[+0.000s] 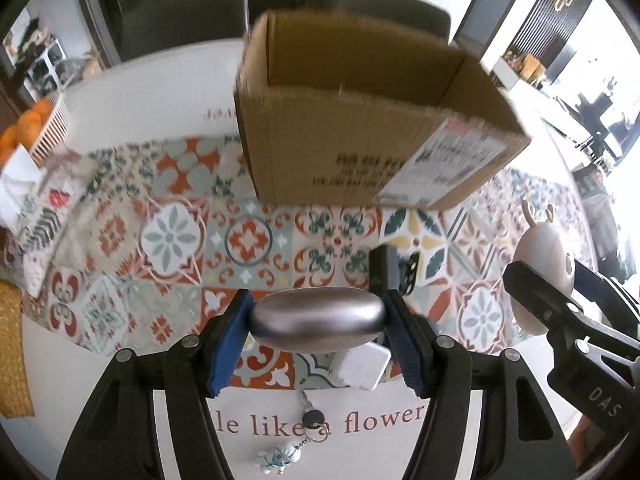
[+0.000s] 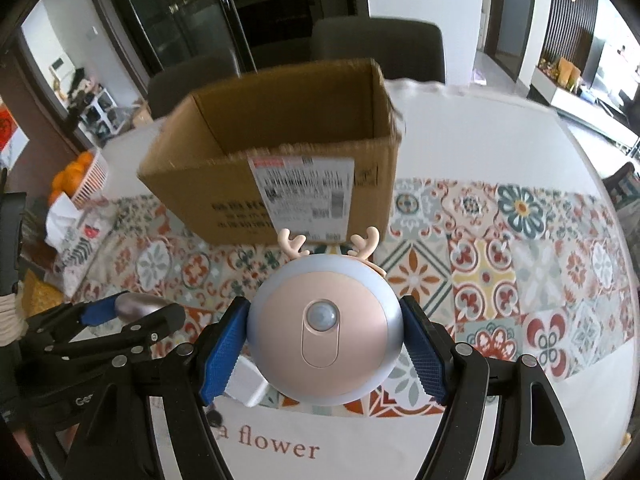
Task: Organize rigid objects
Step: 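Carry the pink device with the right tool into the box while the left tool drops the silver case in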
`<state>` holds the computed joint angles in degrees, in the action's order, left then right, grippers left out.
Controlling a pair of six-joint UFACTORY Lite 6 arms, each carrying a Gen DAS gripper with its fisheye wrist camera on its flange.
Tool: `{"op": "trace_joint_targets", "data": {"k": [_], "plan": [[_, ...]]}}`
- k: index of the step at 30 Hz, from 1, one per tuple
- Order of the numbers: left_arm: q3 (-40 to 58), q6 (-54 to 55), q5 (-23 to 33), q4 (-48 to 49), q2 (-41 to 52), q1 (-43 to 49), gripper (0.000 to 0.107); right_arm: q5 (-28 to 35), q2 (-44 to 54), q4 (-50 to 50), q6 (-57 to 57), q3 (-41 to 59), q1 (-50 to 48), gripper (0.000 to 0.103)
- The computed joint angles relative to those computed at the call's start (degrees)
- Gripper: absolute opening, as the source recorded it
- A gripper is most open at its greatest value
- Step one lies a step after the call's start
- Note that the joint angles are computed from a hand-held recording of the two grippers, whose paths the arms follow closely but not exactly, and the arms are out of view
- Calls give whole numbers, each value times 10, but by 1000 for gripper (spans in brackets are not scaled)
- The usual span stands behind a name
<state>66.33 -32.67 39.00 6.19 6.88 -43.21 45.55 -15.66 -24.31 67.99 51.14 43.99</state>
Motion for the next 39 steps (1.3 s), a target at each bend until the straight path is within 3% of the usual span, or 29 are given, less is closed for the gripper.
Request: {"op": "trace_joint_targets", "data": {"k": [12,19,39], "plan": [[103,-26,44,62,-32,-10,65,66,-8,-63,1,110,15,74],[178,-21,64,69,-11,-5,65,66,5,-66,-31,161,-12,74],[496,66,161,49,189,39,65,24,124,22,-203,314,-154,74]]}}
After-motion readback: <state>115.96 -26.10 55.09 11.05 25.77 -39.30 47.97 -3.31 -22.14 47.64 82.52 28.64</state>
